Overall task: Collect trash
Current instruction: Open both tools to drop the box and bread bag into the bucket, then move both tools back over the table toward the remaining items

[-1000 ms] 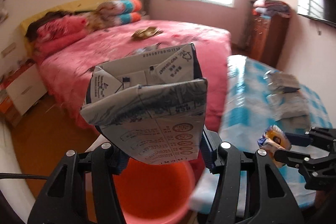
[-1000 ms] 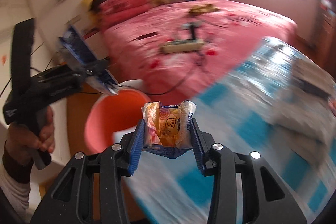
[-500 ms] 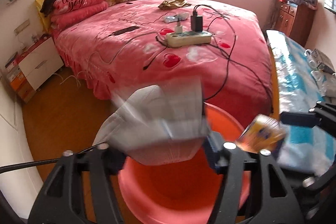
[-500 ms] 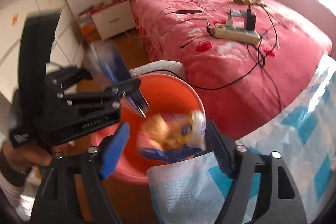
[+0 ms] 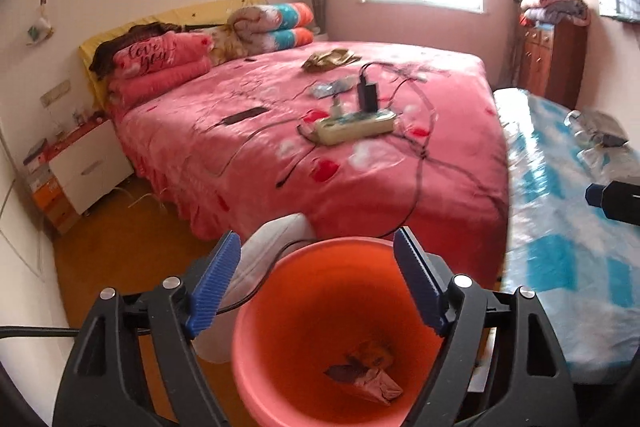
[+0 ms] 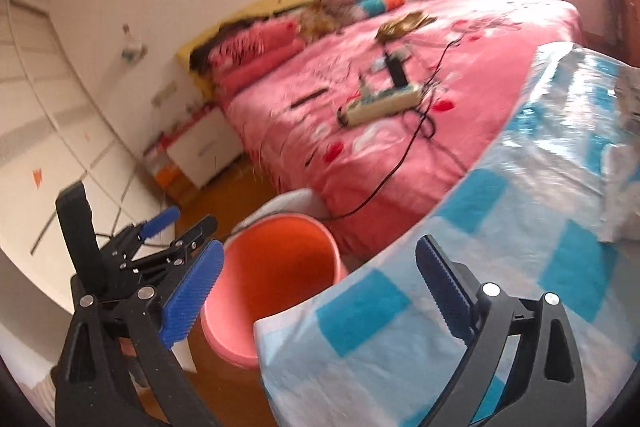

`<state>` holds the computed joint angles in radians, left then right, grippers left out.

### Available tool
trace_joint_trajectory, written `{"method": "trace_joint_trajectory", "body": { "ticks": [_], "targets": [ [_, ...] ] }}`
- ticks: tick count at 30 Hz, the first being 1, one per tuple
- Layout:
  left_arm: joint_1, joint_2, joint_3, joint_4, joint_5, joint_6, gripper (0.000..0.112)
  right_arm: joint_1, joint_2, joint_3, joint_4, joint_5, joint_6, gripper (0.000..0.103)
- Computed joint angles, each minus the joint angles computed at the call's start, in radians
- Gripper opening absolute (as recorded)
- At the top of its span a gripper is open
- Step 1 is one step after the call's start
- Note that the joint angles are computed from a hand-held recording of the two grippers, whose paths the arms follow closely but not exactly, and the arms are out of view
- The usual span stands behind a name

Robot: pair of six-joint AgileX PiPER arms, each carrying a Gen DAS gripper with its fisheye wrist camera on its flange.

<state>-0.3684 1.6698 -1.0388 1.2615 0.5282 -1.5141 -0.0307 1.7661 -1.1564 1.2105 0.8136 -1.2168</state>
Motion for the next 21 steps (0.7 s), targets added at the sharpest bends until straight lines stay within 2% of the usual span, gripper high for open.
{"method": "trace_joint_trajectory", "body": {
  "ticks": [3, 9, 13, 16, 21],
  "targets": [
    [-0.034, -0.008, -0.018, -0.026, 0.017, -0.002, 0.08, -0.075, -0.017, 0.035, 0.059, 0.058, -0.068, 0.097],
    [-0.117, 0.005, -0.085, -0.091, 0.099, 0.04, 0.08, -0.188, -0.026, 0.056, 0.089, 0.168, -0.1, 0.098],
    [-0.166, 0.023, -0.148, -0.161, 0.148, 0.116, 0.08, -0.244, -0.033, 0.07, 0.094, 0.193, -0.105, 0.098],
    [-0.197, 0.046, -0.205, -0.228, 0.181, 0.213, 0.08, -0.277, -0.045, 0.084, 0.075, 0.181, -0.101, 0.098],
    [-0.25, 0.071, -0.271, -0.247, 0.233, 0.262, 0.08, -0.343, -0.032, 0.074, 0.044, 0.203, -0.077, 0.098]
  ]
}}
